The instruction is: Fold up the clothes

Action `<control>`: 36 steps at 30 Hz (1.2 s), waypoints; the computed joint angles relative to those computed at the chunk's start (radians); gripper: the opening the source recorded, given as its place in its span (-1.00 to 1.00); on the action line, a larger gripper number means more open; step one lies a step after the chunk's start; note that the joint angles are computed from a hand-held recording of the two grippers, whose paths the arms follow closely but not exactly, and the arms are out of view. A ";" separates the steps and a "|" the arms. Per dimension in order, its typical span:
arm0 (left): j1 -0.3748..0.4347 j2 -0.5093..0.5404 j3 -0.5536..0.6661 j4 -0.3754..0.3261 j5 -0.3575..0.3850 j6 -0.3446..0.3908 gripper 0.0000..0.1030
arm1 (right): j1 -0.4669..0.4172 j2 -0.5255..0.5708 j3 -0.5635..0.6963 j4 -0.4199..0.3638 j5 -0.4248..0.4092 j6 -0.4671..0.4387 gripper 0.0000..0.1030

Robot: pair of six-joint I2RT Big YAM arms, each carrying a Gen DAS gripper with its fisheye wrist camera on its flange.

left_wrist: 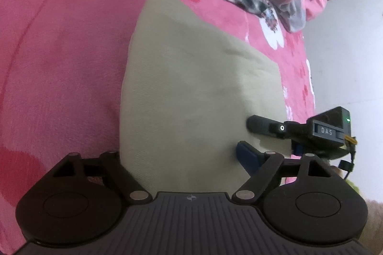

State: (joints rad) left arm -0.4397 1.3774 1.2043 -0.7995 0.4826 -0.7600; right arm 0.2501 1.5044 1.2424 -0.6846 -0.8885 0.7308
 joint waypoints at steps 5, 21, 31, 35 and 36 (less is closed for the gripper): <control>0.007 -0.035 0.006 0.006 0.050 -0.015 0.50 | 0.043 -0.100 -0.012 0.006 0.123 0.068 -0.23; -0.071 -0.051 0.489 -0.517 0.158 0.299 0.47 | 0.251 -0.497 0.168 -0.332 0.610 0.465 -0.23; -0.244 0.075 0.827 -0.711 0.094 0.352 0.47 | 0.231 -0.603 0.316 -0.566 0.752 0.522 -0.23; -0.326 0.152 0.936 -0.697 0.038 0.307 0.47 | 0.116 -0.674 0.298 -0.593 0.697 0.470 -0.24; -0.348 0.170 0.958 -0.688 0.023 0.295 0.47 | 0.074 -0.694 0.290 -0.599 0.671 0.451 -0.24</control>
State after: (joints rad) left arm -0.7879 1.5472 2.1621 -1.4874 0.5059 -0.4655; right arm 0.3245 0.8108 1.5328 -1.2837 -0.2173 1.1820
